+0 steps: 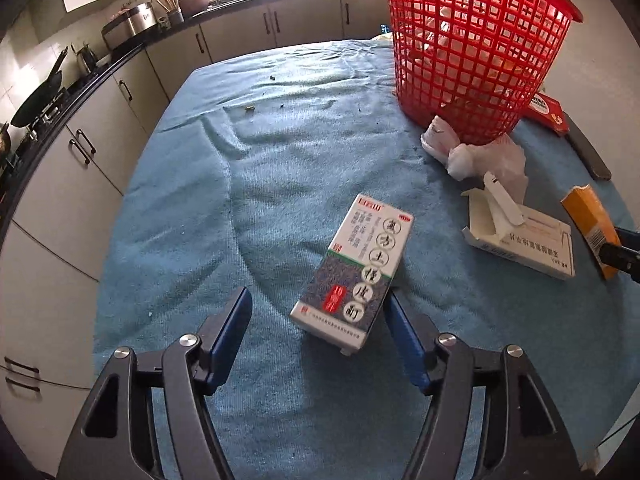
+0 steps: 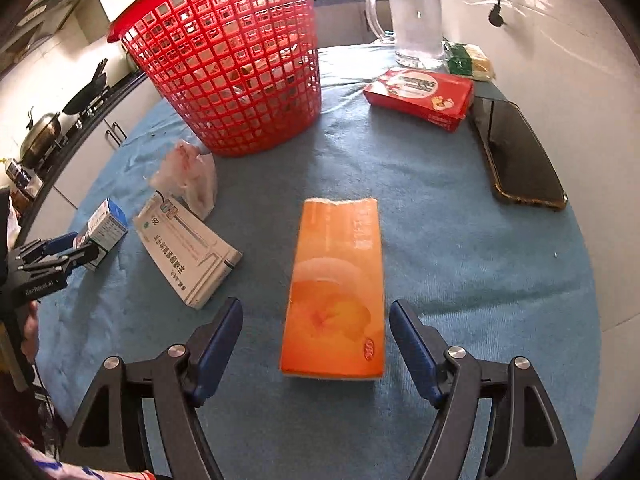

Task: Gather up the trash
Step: 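Grasp the white medicine box with the left tool while the right tool grasps the orange box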

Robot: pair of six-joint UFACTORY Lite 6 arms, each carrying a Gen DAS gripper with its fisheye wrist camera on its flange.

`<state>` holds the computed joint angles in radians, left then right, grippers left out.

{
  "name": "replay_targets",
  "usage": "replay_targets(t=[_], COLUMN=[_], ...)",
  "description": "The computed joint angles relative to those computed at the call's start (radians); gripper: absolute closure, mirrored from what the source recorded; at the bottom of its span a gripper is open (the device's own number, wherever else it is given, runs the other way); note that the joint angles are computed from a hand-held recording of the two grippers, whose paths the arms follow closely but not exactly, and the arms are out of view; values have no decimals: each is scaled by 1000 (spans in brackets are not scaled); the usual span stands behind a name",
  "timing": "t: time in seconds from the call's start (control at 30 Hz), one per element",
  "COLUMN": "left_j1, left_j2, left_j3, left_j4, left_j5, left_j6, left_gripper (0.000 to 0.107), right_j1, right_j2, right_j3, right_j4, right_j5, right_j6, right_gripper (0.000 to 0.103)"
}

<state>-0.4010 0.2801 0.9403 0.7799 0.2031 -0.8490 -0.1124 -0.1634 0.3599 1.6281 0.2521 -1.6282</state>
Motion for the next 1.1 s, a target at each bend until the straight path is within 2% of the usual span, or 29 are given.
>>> replay_targets(t=[0.13, 0.2, 0.27, 0.33, 0.37, 0.4, 0.47, 0.53, 0.57, 0.6, 0.7, 0.83, 0.93, 1.03, 1.1], left_j1=[-24, -43, -72, -83, -81, -79, -74, -78, -84, -89, -104, -144, -170, -201, -239], left_j2=[17, 37, 52, 54, 47, 44, 34, 7, -13, -32, -125, -236, -326, -413, -456], left_j3=[17, 30, 36, 31, 24, 22, 16, -13, -32, -49, -123, -205, -272, -334, -370], left_j4=[44, 82, 205, 259, 262, 244, 181, 235, 277, 290, 295, 307, 308, 293, 348], left_j5=[6, 21, 55, 64, 57, 53, 50, 45, 50, 57, 55, 90, 95, 101, 147], left_j6=[-35, -65, -180, -239, -247, -232, -186, -256, -314, -343, -406, -510, -581, -645, -750], left_gripper=[40, 40, 40, 41, 48, 61, 63, 65, 65, 66, 66, 68, 68, 69, 69], right_j1=[31, 38, 45, 39, 33, 26, 18, 13, 13, 15, -22, -48, -85, -70, -48], right_j2=[37, 55, 71, 87, 91, 93, 98, 110, 106, 103, 80, -17, -122, -286, -411], right_j3=[31, 43, 52, 60, 62, 63, 66, 68, 64, 60, 37, -38, -106, -194, -249], right_j4=[33, 48, 59, 57, 55, 52, 46, 68, 96, 111, 108, 153, 87, 29, -49], right_j5=[-22, -23, -34, -31, -28, -25, -24, -22, -25, -32, 16, 50, 112, 110, 96], right_j6=[-14, -21, -25, -22, -21, -20, -20, -47, -75, -91, -100, -130, -52, 45, 159], right_gripper=[24, 27, 33, 37, 40, 40, 40, 41, 49, 52, 52, 52, 52, 52, 52])
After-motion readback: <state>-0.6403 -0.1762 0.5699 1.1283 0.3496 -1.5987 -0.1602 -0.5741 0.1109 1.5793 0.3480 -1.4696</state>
